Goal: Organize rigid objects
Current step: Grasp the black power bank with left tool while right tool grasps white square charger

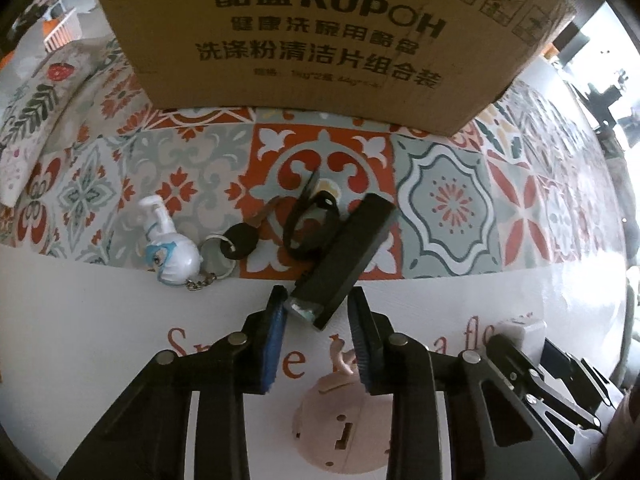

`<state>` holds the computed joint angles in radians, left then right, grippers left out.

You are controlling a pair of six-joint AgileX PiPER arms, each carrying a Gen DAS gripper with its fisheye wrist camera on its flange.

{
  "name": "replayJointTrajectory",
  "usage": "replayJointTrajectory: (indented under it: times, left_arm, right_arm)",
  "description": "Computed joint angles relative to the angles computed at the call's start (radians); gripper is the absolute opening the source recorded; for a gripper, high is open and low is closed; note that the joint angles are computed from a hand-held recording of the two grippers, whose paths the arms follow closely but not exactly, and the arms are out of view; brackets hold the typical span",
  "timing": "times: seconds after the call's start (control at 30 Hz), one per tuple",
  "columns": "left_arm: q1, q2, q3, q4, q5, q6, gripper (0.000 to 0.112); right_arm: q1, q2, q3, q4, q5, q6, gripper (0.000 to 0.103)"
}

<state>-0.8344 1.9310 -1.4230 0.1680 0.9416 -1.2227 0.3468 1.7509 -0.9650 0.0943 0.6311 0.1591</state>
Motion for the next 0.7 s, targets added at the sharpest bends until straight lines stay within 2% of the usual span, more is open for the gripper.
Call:
replayJointTrajectory:
  times: [0.1, 0.17, 0.27, 0.3, 0.47, 0.5, 0.57, 0.7]
  left_arm:
    - [0.019, -0.024, 0.027, -0.035, -0.023, 0.05, 0.031]
    - [0.04, -0.031, 0.025, -0.083, -0.027, 0.143, 0.043]
    - [0.04, 0.001, -0.055, -0.066, 0.054, 0.192, 0.055]
    - [0.042, 0.012, -0.088, -0.055, 0.08, 0.208, 0.055]
    - [0.056, 0.048, -0.165, -0.074, 0.12, 0.287, 0.054]
    - [0.072, 0.079, -0.204, -0.088, 0.124, 0.311, 0.051]
    - [0.081, 0.099, -0.226, -0.114, 0.129, 0.322, 0.038]
    - [0.071, 0.119, -0.209, -0.088, 0.081, 0.293, 0.034]
  right_arm:
    - [0.016, -0.005, -0.007, -0.018, 0.007, 0.019, 0.049]
    - [0.026, -0.009, -0.013, -0.03, 0.013, 0.036, 0.049]
    - [0.031, -0.013, -0.026, -0.026, 0.023, 0.039, 0.047]
    - [0.034, -0.013, -0.034, -0.034, 0.029, 0.05, 0.047]
    - [0.027, -0.008, -0.039, -0.02, 0.031, 0.045, 0.047]
    - [0.025, -0.008, -0.038, -0.016, 0.03, 0.044, 0.047]
    - [0.016, -0.007, -0.038, -0.005, 0.029, 0.032, 0.047]
    - [0.001, -0.002, -0.026, 0.014, 0.023, -0.004, 0.047]
